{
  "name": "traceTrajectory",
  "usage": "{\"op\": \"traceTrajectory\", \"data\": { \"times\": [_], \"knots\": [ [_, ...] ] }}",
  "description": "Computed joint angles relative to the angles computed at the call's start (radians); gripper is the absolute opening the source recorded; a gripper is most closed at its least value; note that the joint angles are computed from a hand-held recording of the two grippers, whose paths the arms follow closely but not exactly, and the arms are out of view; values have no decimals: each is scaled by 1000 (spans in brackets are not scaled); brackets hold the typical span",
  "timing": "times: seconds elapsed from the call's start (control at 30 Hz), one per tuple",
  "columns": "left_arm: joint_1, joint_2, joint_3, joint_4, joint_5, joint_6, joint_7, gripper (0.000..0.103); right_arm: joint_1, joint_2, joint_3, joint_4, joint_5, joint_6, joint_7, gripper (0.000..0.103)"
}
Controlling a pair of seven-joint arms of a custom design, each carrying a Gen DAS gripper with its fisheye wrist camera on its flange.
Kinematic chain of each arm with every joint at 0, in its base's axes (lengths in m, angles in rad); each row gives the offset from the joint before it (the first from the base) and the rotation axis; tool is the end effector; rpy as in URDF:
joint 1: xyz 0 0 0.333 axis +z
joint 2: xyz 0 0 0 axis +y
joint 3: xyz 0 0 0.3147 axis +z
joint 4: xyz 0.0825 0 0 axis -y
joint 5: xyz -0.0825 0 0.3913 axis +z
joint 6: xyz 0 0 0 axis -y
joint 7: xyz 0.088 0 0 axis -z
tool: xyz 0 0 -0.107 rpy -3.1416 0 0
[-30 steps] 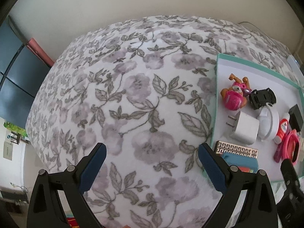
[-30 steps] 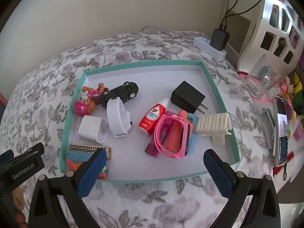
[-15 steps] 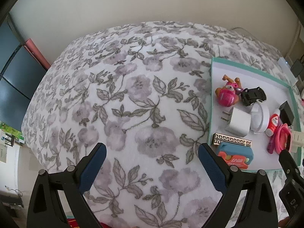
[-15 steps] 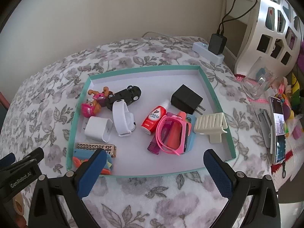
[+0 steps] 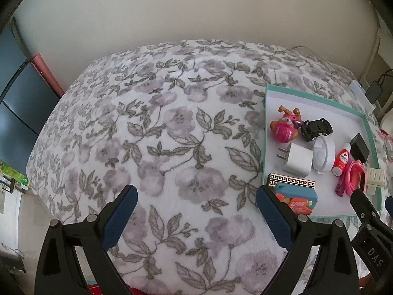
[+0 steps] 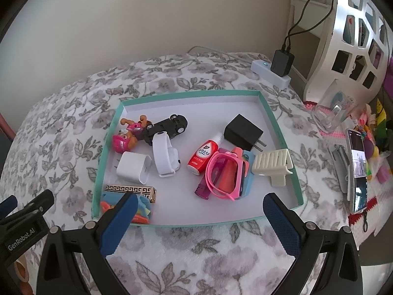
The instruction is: Organize rigid objects
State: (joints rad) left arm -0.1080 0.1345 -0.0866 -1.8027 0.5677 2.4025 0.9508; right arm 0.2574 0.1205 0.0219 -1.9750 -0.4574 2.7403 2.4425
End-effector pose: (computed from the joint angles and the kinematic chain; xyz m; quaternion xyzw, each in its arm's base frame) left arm 0.6348 -0.1186 0.5158 -0.7015 0.6382 -0.1233 0.2921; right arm 0.6032 0.1905 0.4748 -0.5837 0.7360 -0.2100 0.2710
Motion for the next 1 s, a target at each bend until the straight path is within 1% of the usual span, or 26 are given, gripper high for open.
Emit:
{"op": "traceTrajectory", "data": {
  "times": [0.37,1.0],
  "knots": [
    [9,-29,-3,-29,18,26,-22,97,1,-19,0,-16,-42,13,35,103],
    [8,-22,-7,-21,23,11,-16,97,0,-16,2,-13,-29,15,25,103]
  ]
}}
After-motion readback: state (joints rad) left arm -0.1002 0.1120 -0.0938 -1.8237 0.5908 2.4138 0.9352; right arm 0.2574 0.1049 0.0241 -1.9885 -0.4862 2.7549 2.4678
